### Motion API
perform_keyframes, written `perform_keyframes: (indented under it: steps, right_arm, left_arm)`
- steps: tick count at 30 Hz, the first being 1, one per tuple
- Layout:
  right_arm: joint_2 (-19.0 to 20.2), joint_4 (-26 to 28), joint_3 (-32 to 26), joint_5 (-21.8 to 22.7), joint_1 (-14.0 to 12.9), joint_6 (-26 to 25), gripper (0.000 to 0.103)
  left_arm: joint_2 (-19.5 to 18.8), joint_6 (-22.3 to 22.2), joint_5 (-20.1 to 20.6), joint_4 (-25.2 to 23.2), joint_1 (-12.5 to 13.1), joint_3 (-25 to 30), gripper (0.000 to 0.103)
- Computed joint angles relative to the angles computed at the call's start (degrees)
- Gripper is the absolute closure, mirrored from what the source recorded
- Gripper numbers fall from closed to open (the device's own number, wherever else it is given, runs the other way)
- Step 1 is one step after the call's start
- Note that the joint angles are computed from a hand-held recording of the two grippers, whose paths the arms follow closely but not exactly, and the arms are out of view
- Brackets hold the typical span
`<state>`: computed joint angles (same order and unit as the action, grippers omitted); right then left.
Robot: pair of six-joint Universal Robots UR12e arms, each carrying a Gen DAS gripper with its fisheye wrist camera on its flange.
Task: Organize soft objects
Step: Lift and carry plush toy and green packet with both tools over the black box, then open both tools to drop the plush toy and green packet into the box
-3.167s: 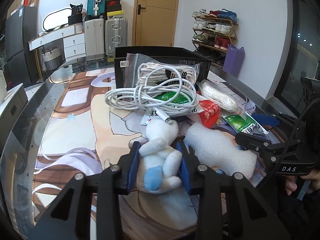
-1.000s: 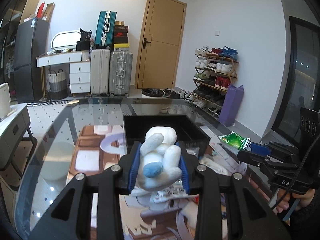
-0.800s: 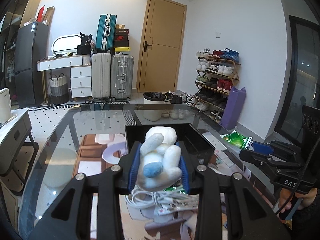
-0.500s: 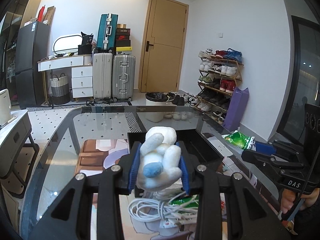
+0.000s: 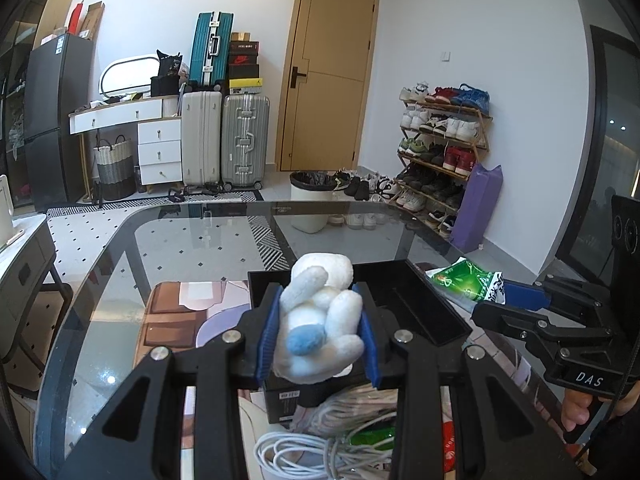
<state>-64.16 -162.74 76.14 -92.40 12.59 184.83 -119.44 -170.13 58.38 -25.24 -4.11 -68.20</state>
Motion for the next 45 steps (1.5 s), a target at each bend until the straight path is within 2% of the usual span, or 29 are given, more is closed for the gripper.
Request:
perform_keyframes:
  steps: [6,17,30,32,40,45]
  right_arm:
    - [1.1,2.1,-1.5,0.7,-0.3,0.0,0.070]
    - [2.8,4.9,-3.8,1.0,-0.5,-0.5,0.070]
    - [4.7,9.2,-6.4,1.4,-0.9,-1.6,0.070]
    - [4.7,9.5,-6.4,1.4,-0.8,-1.5,0.070]
    - [4.7,11.9,-7.1,1.4,-0.8,-0.9,0.070]
    - [4.1,11.2,-6.0,1.2,-0.7,-0.2,0.070]
  left_arm:
    - [-1.1,0.3,1.1,-2.3,-0.5,1.8,0.069]
    - [-2.3,3.6,1.7,-6.2,-1.0,3.7,0.069]
    - [-3.0,9.6,5.2,-13.9,-2.4,5.3,0.069]
    - [-2.8,10.3,5.9,-12.6,-2.5,4.7,0.069]
    - [-2.4,10.7,5.5,-14.2,-2.3,4.4,0.069]
    - [-1.9,11.1,5.3,-14.3,-2.3,3.7,0.068]
